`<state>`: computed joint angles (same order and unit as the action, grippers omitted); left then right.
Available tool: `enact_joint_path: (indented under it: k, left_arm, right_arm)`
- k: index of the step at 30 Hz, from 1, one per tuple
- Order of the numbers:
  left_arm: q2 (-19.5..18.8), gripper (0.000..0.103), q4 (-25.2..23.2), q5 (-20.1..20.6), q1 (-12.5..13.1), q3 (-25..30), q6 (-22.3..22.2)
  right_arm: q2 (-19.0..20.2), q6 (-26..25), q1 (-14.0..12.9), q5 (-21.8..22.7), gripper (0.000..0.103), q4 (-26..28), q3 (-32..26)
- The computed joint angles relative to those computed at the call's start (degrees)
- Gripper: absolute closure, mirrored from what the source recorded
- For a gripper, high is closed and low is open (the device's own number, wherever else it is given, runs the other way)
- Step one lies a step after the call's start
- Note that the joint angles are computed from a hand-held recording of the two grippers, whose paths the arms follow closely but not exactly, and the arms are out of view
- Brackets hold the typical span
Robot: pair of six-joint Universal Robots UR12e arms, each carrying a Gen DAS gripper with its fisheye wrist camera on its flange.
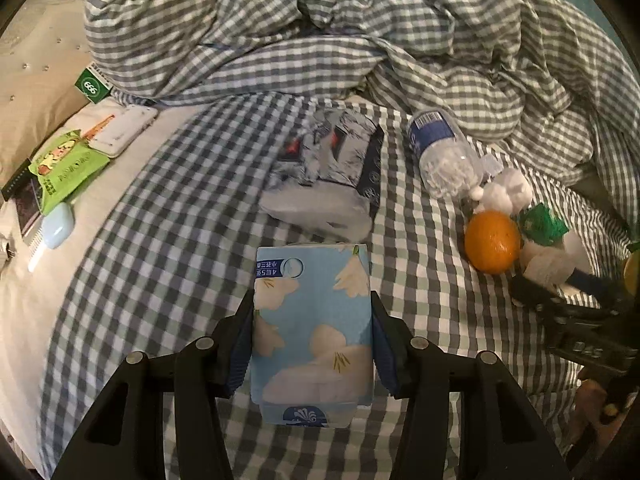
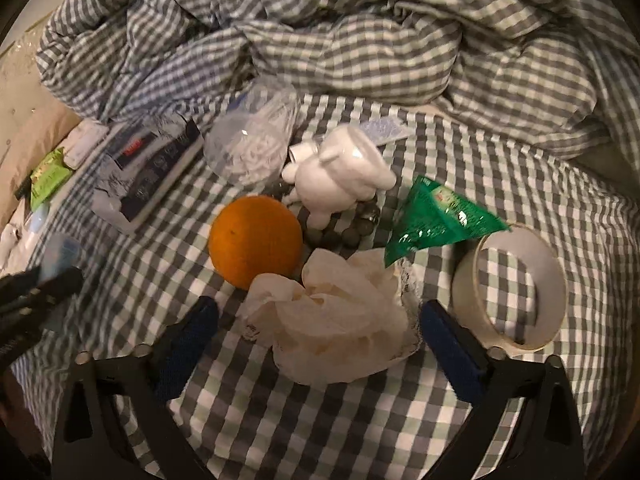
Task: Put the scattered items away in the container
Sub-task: 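Grasp the blue floral tissue pack with the left gripper while the right grasps the lace cloth, then lift the tissue pack and lace cloth and carry them over the box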
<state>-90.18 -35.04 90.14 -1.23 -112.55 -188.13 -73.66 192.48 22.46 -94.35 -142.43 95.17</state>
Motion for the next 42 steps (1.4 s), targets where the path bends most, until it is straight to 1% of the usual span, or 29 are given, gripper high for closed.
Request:
enact_joint_path:
  k: [1,2,3,5,6,7,9,12,18,29,42]
  left_arm:
    - [0.13,0.051,-0.02,0.10,0.07,-0.01,-0.04]
    - [0.24,0.051,0.03,0.16,0.11,-0.06,-0.12]
    - [0.36,0.051,0.12,0.19,0.13,-0.14,-0.20]
    - [0.50,0.051,0.18,0.24,0.13,-0.12,-0.38]
    - [0.57,0.051,0.18,0.25,0.08,-0.10,-0.42]
    - [0.67,0.051,0.26,0.21,0.01,-0.09,-0.35]
    - [0.85,0.051,0.32,0.23,-0.22,-0.01,-0.24]
    - [1.23,0.051,0.54,0.24,-0.66,0.13,-0.18]
    - [2.49,0.051,1.45,0.49,-1.53,0.43,0.11]
    - [5.86,0.051,3.07,0.92,-3.40,0.58,0.44]
    - [10.08,0.051,5.79,1.74,-5.45,0.85,0.60]
  right_arm:
    - [0.05,0.46,-0.24,0.92,0.037,0.46,0.07]
    - [0.08,0.82,-0.42,1.44,0.049,0.73,0.08]
    - [-0.16,1.49,-0.95,3.27,0.064,0.40,0.60]
    - [-0.40,1.65,-1.22,3.80,0.070,0.48,0.86]
    - [-0.62,1.77,-1.34,3.77,0.076,0.27,1.08]
    - [-0.96,2.25,-1.55,4.05,0.079,-0.46,1.47]
    - [-1.69,2.57,-1.85,4.93,0.082,-1.59,2.09]
    - [-2.57,2.73,-1.97,4.81,0.084,-2.44,2.60]
    - [-4.60,3.37,-1.81,4.50,0.085,-4.20,3.61]
    - [-9.64,3.97,-1.22,3.12,0.085,-7.79,6.01]
    - [-15.86,4.30,0.20,0.06,0.085,-11.68,8.70]
